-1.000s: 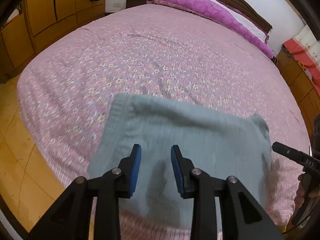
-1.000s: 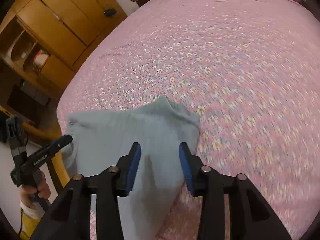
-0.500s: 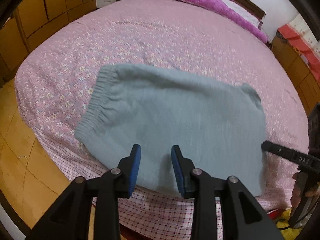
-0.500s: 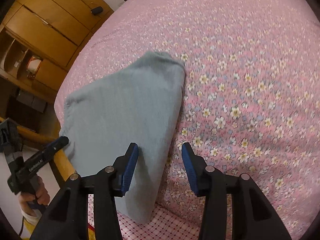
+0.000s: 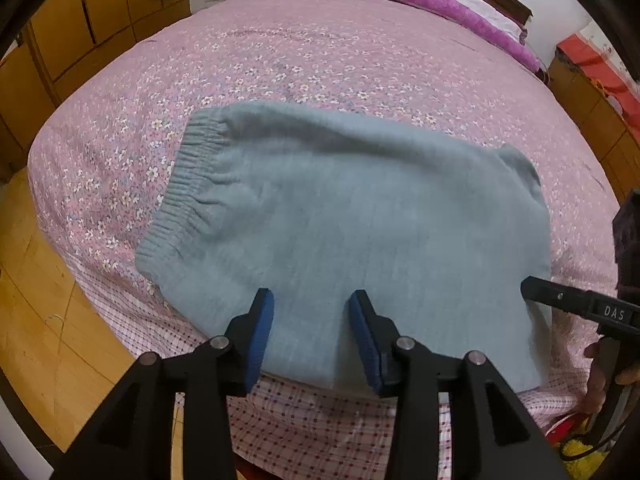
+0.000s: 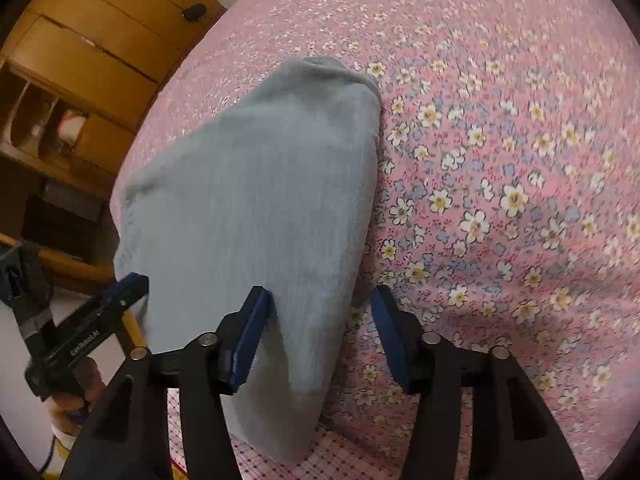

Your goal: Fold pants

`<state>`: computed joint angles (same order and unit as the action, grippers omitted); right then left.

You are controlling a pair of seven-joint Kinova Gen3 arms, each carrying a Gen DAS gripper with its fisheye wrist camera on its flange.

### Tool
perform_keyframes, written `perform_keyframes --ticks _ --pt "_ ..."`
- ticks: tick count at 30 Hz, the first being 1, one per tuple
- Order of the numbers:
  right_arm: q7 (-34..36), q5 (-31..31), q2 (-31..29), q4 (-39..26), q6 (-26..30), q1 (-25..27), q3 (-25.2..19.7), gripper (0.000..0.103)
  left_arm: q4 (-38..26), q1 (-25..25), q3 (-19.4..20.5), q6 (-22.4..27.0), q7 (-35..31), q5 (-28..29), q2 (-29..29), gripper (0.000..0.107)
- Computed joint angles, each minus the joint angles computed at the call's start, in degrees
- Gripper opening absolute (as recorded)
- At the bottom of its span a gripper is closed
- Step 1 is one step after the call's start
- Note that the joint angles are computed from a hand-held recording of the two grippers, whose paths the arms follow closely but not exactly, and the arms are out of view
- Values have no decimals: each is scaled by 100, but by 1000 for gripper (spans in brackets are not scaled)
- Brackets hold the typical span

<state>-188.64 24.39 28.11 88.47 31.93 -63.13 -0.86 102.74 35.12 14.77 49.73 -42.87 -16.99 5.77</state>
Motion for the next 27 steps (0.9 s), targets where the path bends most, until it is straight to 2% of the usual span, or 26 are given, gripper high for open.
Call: perform_keyframes --ticks 3,5,7,10,14,21,27 --pt "-166 40 -62 302 -450 -26 73 59 23 7 0 -31 14 -14 -6 43" --pt "-67 -21 -51 336 -560 19 30 63 24 21 3 -33 38 -51 -1 43" --pt "94 -102 -5 258 -520 42 -17 67 36 37 7 -31 66 -71 -13 43" --pt "234 -151 90 10 -249 -47 -10 67 44 36 10 -42 79 -68 -18 43" --pt "214 -170 206 -184 -189 -151 51 67 47 14 3 -66 58 -56 -13 43" --pt "-15 -109 45 106 -427 -267 161 51 57 5 3 -63 37 -48 -25 43" --pt "28 -80 16 86 -431 -296 124 40 17 14 19 30 65 -52 -44 43"
